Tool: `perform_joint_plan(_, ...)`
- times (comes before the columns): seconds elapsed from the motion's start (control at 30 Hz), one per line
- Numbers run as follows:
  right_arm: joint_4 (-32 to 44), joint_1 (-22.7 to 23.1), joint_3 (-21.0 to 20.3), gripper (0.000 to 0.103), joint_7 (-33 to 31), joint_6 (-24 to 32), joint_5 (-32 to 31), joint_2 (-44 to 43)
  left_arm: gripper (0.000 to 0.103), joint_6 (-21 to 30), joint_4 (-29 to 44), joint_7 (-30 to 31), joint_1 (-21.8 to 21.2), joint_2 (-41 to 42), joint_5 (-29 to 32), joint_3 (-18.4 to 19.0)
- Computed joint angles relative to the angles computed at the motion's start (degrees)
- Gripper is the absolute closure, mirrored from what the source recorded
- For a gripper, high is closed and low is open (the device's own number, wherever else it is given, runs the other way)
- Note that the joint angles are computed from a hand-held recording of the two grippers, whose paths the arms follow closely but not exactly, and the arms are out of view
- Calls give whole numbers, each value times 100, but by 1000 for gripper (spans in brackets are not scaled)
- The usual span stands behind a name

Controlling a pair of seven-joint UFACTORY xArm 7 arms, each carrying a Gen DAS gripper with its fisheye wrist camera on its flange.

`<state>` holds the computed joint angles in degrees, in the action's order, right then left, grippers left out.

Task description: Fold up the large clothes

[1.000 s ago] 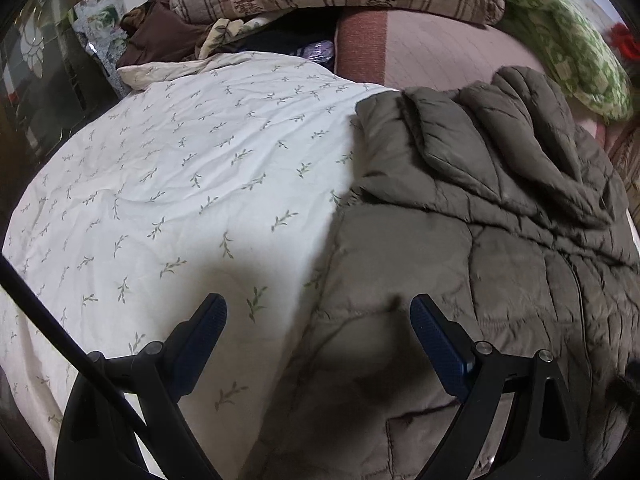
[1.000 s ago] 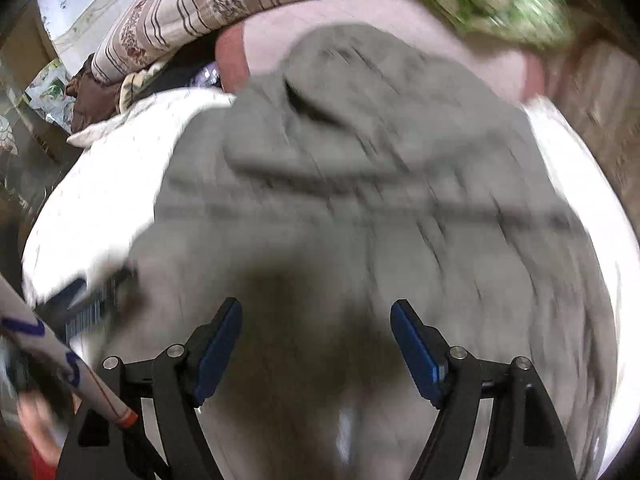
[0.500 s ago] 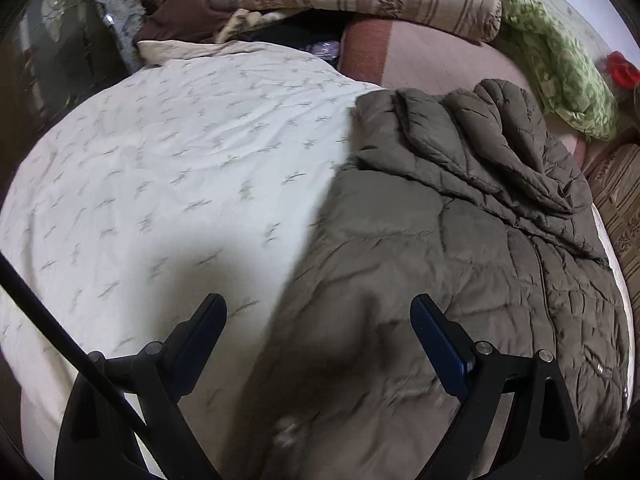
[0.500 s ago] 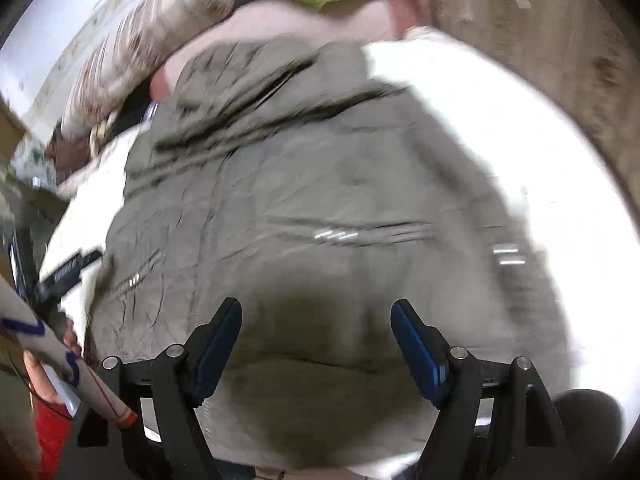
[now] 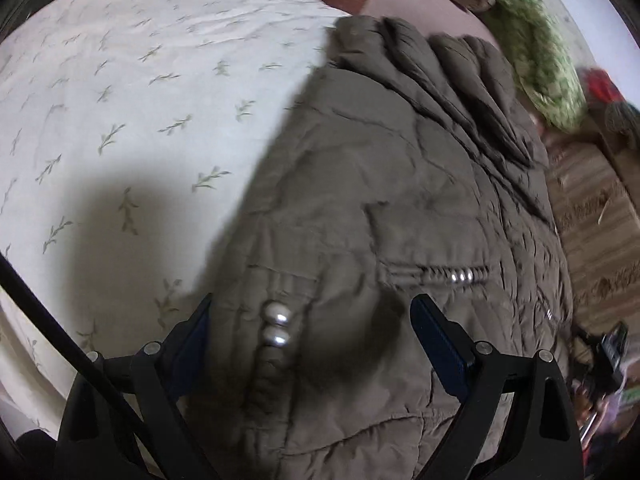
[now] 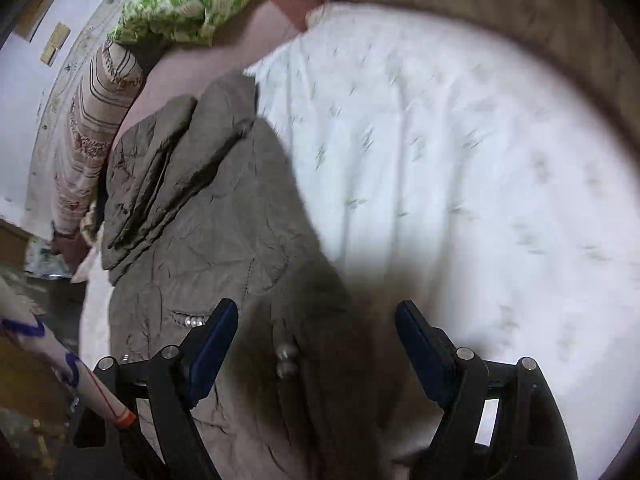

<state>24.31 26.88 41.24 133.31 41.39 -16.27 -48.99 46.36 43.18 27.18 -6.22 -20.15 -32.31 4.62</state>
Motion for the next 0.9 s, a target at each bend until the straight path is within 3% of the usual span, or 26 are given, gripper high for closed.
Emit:
perform_joint_plan(0.03,-87,-121,86,23,142,-311,-100,-27,20,47,-45,32,-13,-72,43,-21)
perform_joint_plan(0.13,-70,-609,418,26,367,-993,-466,4,24,299,-68,167,-47,-176,-68,73)
perform_joint_plan(0.37,-451,-518,571,28,683,-1297,-338,-606,26,509,327,-79,65,194,-13,18)
perform_joint_plan(0.47,-813,-645,671,28,1009,-2038,-277,-756,26,392,234,-37,64,230,-70,-73)
perform_joint_plan(0.5,-877,-639,674,33,1028,-2177,-235,-739,29,353,129,56,49,110,-62,-86)
perform_joint_plan(0.53,-852,-658,691,37,1013,-2267,-185,-595,41,358,45,154,29,-6,-21,-91)
perform_joint_plan(0.6,-729,-615,714,52,923,-2146,-116,-423,51,289,-182,228,21,-304,142,-121)
perform_joint_plan(0.67,-668,-635,890,57,1046,-2188,-85,-472,52,316,-332,344,-25,-518,135,-24)
perform_joint_plan(0.8,-462,-577,1146,57,1164,-2061,14,-348,51,241,-567,489,-73,-687,31,129)
perform_joint_plan(0.9,-345,-574,1309,57,1281,-1987,44,-245,42,22,-621,708,-157,-626,-194,225)
